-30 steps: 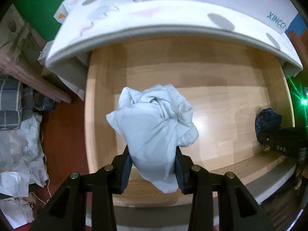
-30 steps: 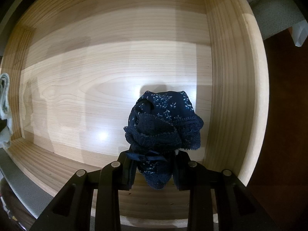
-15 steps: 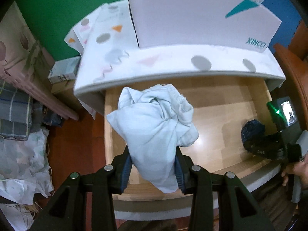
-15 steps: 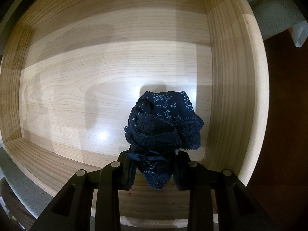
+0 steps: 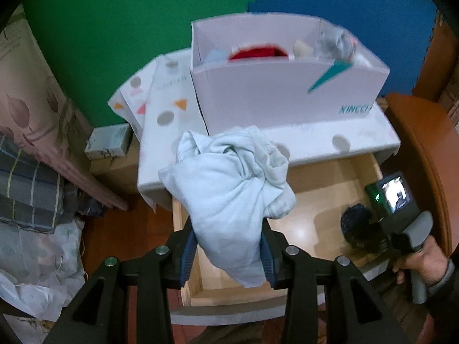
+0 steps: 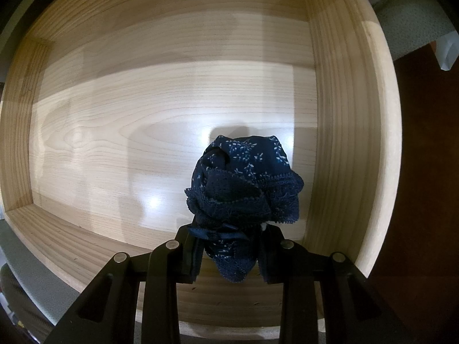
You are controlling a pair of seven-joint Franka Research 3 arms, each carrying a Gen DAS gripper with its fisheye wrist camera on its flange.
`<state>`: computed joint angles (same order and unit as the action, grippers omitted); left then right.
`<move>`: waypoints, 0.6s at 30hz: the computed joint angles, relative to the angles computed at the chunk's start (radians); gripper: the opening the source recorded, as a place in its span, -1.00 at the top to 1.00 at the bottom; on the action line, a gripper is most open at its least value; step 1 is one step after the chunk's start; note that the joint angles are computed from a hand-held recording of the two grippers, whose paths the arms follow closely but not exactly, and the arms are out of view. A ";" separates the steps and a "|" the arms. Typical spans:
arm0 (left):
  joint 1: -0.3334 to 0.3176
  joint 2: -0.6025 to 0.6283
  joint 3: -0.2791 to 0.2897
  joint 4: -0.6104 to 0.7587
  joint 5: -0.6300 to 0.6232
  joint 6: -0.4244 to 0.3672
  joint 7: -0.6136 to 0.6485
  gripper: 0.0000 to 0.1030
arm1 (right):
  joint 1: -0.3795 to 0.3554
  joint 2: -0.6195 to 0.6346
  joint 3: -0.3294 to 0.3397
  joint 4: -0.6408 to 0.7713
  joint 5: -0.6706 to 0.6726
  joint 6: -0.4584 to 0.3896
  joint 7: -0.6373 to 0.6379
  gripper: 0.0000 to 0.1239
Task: Take underwear out of drawer
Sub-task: 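Lift the pale blue bundle with the left tool and carry it over the white box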
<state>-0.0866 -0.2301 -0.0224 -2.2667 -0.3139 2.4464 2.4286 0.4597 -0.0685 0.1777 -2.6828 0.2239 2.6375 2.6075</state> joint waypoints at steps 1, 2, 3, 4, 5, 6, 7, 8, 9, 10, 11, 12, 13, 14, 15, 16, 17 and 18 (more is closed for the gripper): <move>-0.002 -0.001 0.004 0.014 -0.010 -0.008 0.006 0.24 | 0.000 0.000 0.000 -0.001 0.001 0.001 0.000 0.54; -0.003 0.001 0.006 0.028 -0.020 -0.013 0.011 0.24 | 0.000 -0.001 0.000 -0.002 0.001 0.002 -0.001 0.54; -0.004 0.001 0.009 0.042 -0.030 -0.016 0.015 0.24 | 0.000 0.000 0.000 -0.002 0.002 0.004 -0.001 0.54; -0.003 0.005 0.010 0.059 -0.037 -0.020 0.016 0.24 | 0.001 0.001 0.000 -0.003 0.002 0.005 -0.001 0.54; -0.002 0.011 0.010 0.079 -0.043 -0.024 0.015 0.24 | 0.001 -0.001 0.000 -0.003 0.002 0.004 -0.001 0.54; -0.001 0.018 0.010 0.100 -0.054 -0.027 0.013 0.24 | 0.001 -0.002 0.000 -0.003 0.002 0.003 -0.001 0.54; 0.000 0.028 0.010 0.126 -0.065 -0.035 0.009 0.24 | 0.000 -0.003 0.000 -0.003 0.002 0.002 0.000 0.54; 0.001 0.040 0.009 0.156 -0.077 -0.046 0.005 0.24 | 0.001 -0.002 0.000 -0.004 0.002 0.004 0.001 0.54; 0.003 0.048 0.007 0.177 -0.090 -0.052 0.004 0.24 | 0.001 -0.004 0.000 -0.004 0.002 0.003 -0.001 0.54; 0.004 0.057 0.003 0.200 -0.103 -0.055 0.004 0.24 | 0.001 -0.004 0.000 -0.006 0.004 0.006 0.000 0.54; 0.005 0.066 -0.002 0.221 -0.108 -0.054 0.002 0.24 | 0.000 -0.004 -0.001 -0.009 0.005 0.009 -0.005 0.54; 0.005 0.076 -0.009 0.243 -0.113 -0.050 -0.003 0.24 | -0.011 0.006 -0.013 0.005 0.000 0.003 -0.023 0.54; 0.004 0.086 -0.015 0.264 -0.124 -0.050 -0.003 0.24 | -0.013 0.009 -0.014 0.007 0.000 0.004 -0.025 0.54; 0.003 0.101 -0.022 0.288 -0.131 -0.054 -0.004 0.24 | -0.014 0.009 -0.013 0.006 0.001 0.006 -0.026 0.54; 0.003 0.119 -0.030 0.316 -0.131 -0.058 -0.011 0.24 | -0.016 0.011 -0.014 0.008 0.002 0.007 -0.028 0.54; 0.004 0.139 -0.041 0.342 -0.124 -0.054 -0.025 0.24 | -0.018 0.016 -0.016 0.009 0.002 0.012 -0.032 0.54; 0.006 0.158 -0.052 0.366 -0.113 -0.051 -0.041 0.24 | -0.019 0.018 -0.016 0.009 0.002 0.014 -0.034 0.54; 0.007 0.182 -0.062 0.395 -0.103 -0.051 -0.060 0.24 | -0.020 0.019 -0.017 0.009 0.003 0.016 -0.035 0.54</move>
